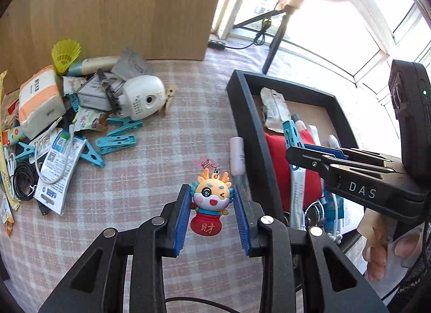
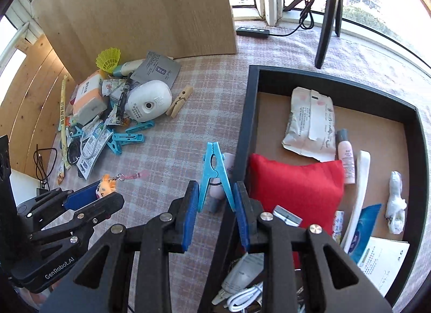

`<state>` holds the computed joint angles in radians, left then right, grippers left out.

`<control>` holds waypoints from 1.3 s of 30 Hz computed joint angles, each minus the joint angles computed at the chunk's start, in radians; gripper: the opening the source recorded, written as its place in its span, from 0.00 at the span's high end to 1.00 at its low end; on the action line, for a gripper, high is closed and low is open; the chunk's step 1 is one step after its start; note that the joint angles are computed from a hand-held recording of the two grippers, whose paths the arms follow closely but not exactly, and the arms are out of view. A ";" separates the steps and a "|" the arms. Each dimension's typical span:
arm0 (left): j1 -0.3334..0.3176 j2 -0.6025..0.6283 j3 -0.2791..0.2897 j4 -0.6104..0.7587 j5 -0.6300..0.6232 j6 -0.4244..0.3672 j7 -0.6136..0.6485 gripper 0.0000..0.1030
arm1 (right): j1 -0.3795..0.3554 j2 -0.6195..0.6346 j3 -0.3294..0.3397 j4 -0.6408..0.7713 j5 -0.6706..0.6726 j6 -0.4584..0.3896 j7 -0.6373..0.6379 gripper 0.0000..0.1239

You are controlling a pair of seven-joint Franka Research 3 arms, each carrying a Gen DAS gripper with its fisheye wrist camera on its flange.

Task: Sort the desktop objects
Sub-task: 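Carry the keychain and blue clothespin into the tray and release both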

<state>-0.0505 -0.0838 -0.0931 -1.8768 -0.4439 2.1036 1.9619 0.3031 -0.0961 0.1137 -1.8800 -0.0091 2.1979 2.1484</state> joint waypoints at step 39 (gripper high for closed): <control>-0.155 -0.099 -0.033 -0.091 0.025 -0.030 0.097 0.56 | -0.129 -0.285 0.028 -0.269 -0.010 -0.067 0.110 0.76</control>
<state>-0.2054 -0.1828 -0.1256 -1.9676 -0.4189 2.0735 2.0586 0.1742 -0.3806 0.1415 -2.1493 -0.0195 2.1310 2.2588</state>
